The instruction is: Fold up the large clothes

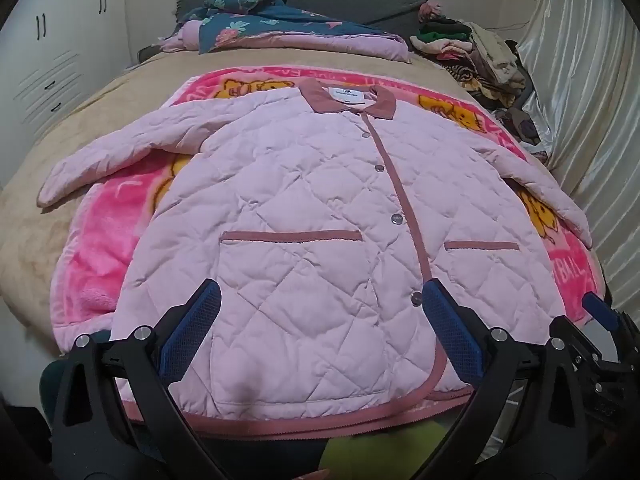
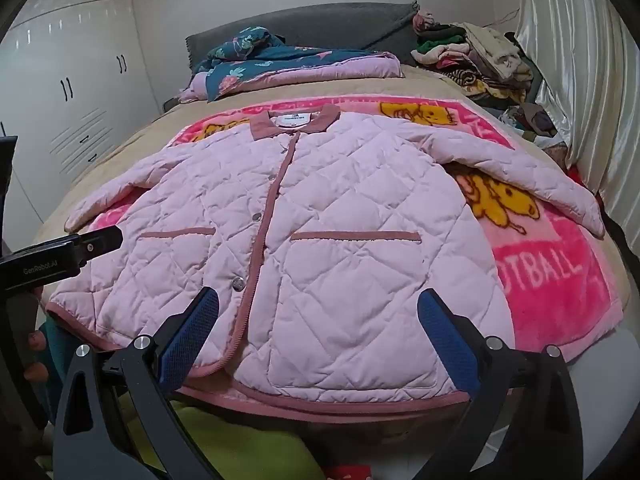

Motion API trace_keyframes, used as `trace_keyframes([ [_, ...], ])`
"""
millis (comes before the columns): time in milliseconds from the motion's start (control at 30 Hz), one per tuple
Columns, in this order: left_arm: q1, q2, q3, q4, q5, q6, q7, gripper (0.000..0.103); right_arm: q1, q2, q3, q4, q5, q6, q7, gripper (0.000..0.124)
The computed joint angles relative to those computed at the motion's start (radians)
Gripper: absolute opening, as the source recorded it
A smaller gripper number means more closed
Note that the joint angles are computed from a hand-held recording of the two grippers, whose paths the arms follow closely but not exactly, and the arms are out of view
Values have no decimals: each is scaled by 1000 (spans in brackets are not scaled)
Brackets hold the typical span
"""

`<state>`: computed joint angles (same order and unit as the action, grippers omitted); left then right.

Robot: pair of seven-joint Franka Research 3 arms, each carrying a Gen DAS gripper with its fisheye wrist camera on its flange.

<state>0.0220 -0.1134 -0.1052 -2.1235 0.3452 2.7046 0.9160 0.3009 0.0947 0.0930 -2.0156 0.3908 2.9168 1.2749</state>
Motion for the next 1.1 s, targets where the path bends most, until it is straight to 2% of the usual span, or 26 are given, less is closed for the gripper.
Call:
trace_keyframes([
  [33, 1, -1, 0, -1, 4, 0, -2, 94, 8, -1, -8, -7, -42, 16, 25, 99],
  [533, -10, -3, -10, 14, 11, -27, -11, 94, 3, -5, -3, -11, -38, 17, 13, 99],
  [1100, -12, -5, -5, 2, -7, -5, 9, 94, 8, -14, -2, -24, -49, 34, 27, 99],
])
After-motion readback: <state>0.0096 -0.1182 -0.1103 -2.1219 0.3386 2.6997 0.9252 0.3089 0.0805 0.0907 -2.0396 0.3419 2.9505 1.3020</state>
